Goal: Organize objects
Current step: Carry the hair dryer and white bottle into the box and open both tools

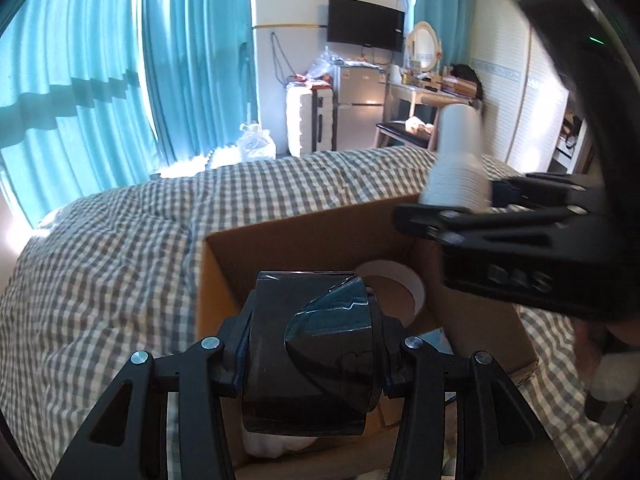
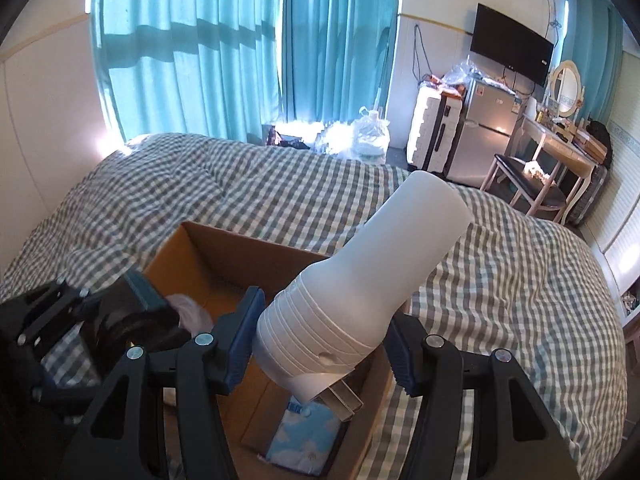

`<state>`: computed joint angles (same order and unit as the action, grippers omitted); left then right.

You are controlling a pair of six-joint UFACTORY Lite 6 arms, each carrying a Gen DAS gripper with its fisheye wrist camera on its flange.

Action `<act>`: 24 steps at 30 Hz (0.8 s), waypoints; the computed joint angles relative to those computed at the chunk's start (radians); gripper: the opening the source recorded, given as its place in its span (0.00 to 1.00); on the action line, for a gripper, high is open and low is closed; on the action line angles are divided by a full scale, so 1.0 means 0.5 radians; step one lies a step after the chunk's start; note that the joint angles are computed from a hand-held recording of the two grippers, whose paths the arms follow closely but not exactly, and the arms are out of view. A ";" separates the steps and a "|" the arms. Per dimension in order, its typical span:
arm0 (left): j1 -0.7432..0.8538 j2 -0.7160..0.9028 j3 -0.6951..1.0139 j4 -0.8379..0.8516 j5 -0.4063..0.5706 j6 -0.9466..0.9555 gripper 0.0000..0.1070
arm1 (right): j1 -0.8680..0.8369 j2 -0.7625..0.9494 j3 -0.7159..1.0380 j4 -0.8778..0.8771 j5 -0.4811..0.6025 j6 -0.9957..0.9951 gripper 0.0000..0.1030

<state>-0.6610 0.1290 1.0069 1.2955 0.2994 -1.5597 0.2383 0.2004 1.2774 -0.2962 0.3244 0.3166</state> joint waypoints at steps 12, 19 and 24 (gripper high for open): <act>0.088 0.185 0.030 0.116 -0.256 -0.151 0.45 | -0.090 0.255 0.106 0.459 -0.033 -0.400 0.55; 0.079 0.107 -0.055 0.417 -0.243 -0.444 0.53 | -0.076 0.148 0.019 0.466 -0.015 -0.404 0.58; 0.059 -0.020 -0.165 0.679 -0.223 -0.759 0.80 | -0.078 -0.002 -0.038 0.470 -0.026 -0.351 0.74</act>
